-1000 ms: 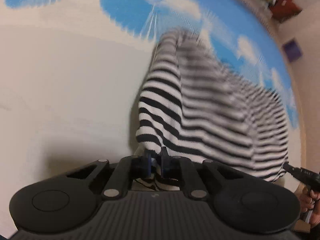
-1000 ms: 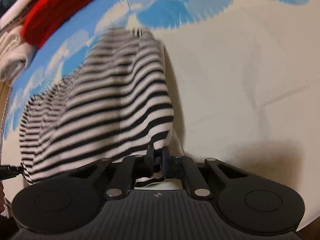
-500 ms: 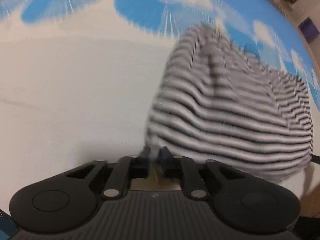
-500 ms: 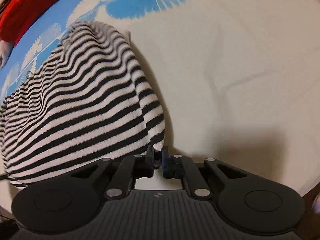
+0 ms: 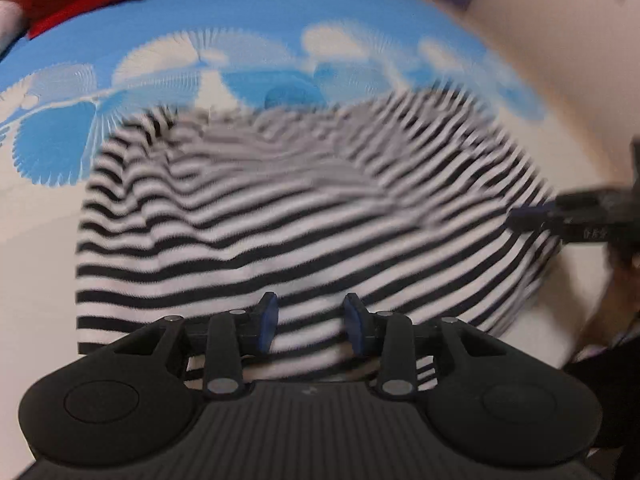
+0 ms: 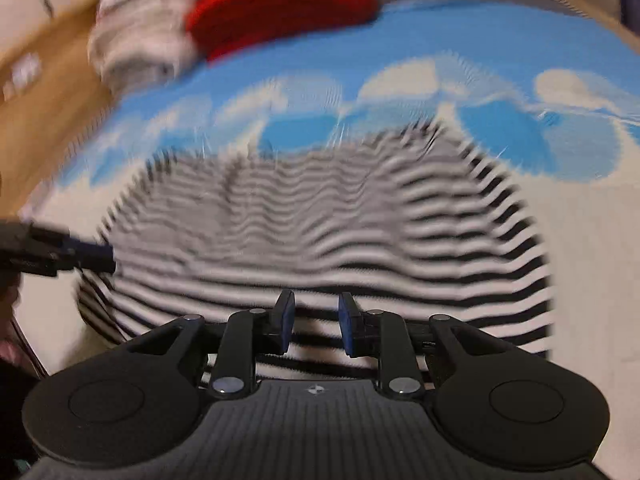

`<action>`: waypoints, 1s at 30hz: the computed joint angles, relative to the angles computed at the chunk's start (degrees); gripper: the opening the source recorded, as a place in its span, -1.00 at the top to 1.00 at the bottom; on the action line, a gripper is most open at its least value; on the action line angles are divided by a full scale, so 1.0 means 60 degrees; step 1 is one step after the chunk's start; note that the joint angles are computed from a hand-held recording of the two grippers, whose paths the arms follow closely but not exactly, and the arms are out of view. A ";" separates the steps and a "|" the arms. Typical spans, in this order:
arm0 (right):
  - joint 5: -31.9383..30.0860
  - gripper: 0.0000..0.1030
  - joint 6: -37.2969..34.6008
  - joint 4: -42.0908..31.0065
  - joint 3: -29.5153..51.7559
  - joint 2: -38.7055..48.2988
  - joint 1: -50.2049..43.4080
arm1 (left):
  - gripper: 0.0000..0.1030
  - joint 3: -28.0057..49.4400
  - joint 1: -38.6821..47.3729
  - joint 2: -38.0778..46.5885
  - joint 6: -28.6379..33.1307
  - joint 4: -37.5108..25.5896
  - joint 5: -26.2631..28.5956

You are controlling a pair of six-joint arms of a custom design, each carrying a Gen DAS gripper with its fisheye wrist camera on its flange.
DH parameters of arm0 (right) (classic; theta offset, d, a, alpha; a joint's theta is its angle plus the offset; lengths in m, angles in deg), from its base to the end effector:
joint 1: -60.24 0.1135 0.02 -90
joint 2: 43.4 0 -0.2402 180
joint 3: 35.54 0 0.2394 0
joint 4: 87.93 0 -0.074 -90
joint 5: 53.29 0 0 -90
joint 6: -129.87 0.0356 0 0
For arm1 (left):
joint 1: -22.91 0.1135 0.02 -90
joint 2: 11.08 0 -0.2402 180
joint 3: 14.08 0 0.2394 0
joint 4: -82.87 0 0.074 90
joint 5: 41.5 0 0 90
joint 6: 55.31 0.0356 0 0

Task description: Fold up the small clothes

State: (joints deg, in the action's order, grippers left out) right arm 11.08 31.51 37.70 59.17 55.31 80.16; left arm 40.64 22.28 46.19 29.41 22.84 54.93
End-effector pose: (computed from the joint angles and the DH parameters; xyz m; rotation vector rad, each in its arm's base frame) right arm 0.3246 0.1340 0.2439 -0.7865 2.4458 0.6534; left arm 0.1796 -0.0060 0.2078 -0.0716 2.6630 -0.1829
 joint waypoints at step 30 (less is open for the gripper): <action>0.2227 0.36 0.1406 0.0463 0.1979 0.2447 -0.0215 | 0.17 0.0557 -0.0802 0.2567 -0.0369 0.2434 -0.1150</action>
